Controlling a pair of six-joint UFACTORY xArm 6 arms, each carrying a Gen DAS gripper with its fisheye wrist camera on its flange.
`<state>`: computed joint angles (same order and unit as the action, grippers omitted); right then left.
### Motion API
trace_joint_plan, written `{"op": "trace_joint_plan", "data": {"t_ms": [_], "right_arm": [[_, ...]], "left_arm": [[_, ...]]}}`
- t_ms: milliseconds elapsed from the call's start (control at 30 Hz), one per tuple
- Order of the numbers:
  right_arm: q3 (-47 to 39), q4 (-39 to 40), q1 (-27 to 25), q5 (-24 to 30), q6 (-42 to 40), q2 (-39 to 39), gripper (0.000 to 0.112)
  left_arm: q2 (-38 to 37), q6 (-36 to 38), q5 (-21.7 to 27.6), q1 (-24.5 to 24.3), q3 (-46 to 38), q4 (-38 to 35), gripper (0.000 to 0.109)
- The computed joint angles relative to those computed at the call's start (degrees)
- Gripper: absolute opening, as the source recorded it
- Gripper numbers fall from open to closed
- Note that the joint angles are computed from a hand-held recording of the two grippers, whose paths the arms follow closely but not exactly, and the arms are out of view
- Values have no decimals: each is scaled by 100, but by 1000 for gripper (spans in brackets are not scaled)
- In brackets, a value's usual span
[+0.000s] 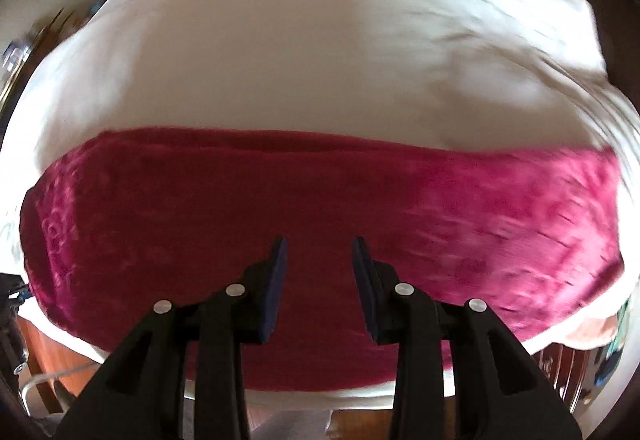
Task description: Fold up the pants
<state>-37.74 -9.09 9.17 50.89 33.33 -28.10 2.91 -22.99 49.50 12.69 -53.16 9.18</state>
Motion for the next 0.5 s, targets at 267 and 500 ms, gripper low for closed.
{"op": "trace_joint_plan", "data": {"t_ms": [267, 500], "right_arm": [[-1495, 807, 735, -740, -332, 2010, 51], [-3163, 1547, 802, -1006, -942, 3694, 51]], "left_arm": [[76, 1772, 54, 562, -205, -1237, 14], [51, 2854, 269, 300, -477, -2127, 42]]}}
